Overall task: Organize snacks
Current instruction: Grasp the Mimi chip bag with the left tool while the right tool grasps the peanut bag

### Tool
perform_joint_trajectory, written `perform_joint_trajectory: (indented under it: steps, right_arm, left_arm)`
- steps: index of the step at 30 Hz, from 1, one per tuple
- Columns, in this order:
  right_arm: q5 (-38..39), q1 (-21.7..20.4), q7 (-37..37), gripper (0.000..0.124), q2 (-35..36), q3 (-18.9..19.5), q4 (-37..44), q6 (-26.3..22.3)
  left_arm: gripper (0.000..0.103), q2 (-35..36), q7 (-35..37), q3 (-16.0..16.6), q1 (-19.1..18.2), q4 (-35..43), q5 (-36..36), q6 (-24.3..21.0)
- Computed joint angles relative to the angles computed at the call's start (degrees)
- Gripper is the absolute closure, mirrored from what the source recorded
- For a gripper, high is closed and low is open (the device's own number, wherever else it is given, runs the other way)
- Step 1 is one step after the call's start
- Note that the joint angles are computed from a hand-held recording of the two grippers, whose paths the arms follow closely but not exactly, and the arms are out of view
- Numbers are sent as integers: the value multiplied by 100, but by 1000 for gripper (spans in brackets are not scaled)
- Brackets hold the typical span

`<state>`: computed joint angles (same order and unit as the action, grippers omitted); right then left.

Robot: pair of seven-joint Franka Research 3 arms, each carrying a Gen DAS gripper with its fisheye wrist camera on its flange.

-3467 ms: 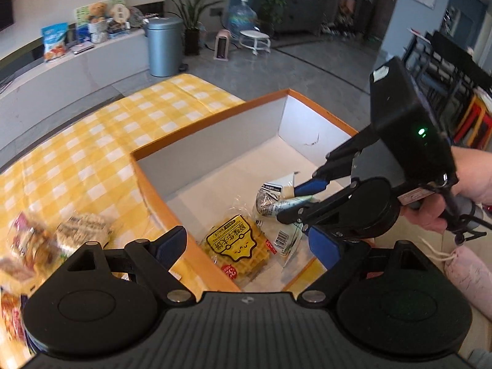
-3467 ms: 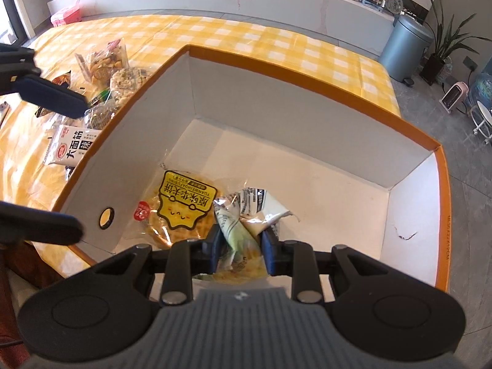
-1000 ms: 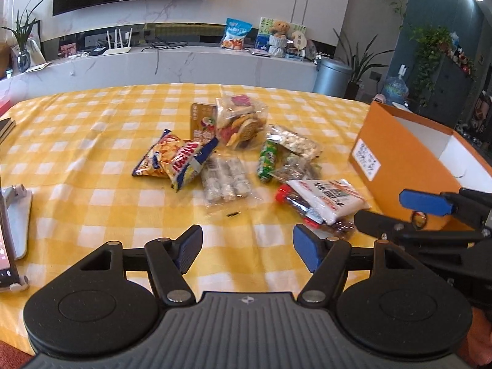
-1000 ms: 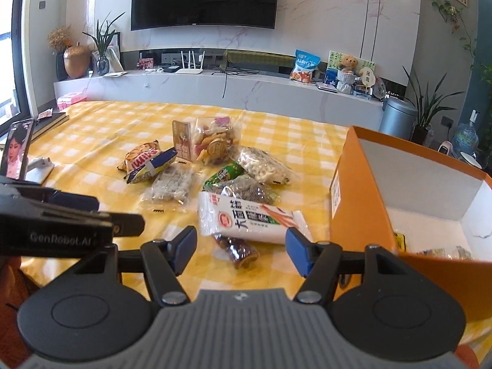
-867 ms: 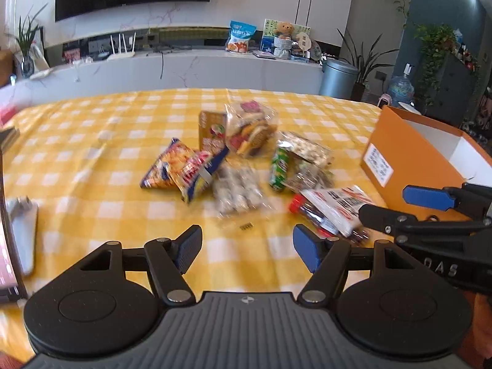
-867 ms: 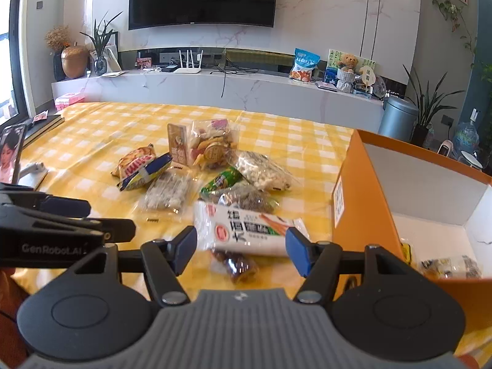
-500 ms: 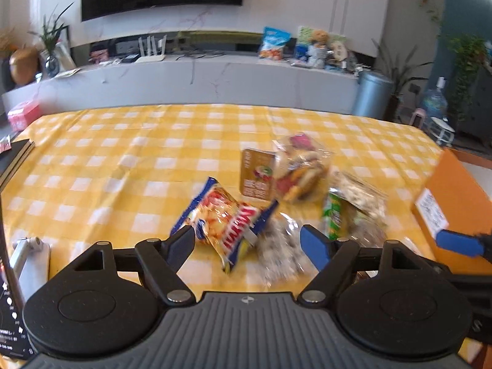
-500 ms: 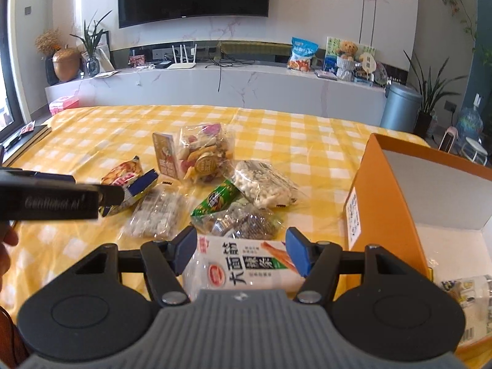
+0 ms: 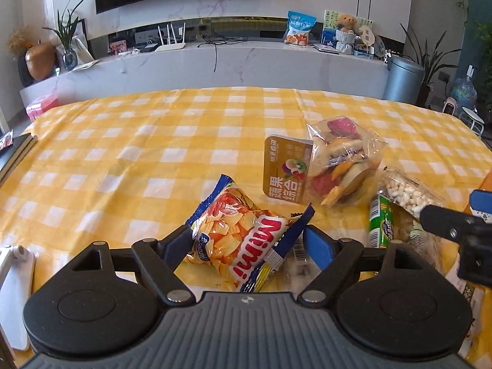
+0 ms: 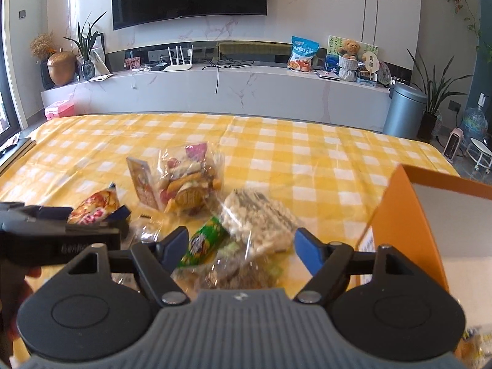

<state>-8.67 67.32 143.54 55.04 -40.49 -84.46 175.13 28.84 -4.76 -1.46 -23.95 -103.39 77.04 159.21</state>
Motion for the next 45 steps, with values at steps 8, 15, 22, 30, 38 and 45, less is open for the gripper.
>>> perform_joint_trajectory:
  steps: [8, 15, 22, 30, 38, 45]
  right_arm:
    - [-211, -994, -112, 42, 368, 830, 1147, -594]
    - [-614, -1465, 19, 39, 618, 1221, 1745, -835]
    - [-788, -1860, -15, 35, 783, 1696, 2099, -905]
    - [-930, -1817, -106, 42, 722, 1657, 1964, -778]
    - [-908, -1649, -214, 72, 562, 1475, 1683, -552]
    - [-1136, -1028, 91, 98, 433, 675, 1300, -351]
  left_arm:
    - [16, -18, 125, -15, -5, -20, 134, 11]
    - [21, 14, 436, -29, -6, 21, 60, -41]
    - [31, 12, 332, 3, -52, 49, 107, -94]
    - [36, -95, -62, -13, -66, 18, 360, -182]
    - [37, -280, -453, -107, 10, -67, 785, -203]
    - [37, -467, -739, -254, 101, -212, 1093, -172]
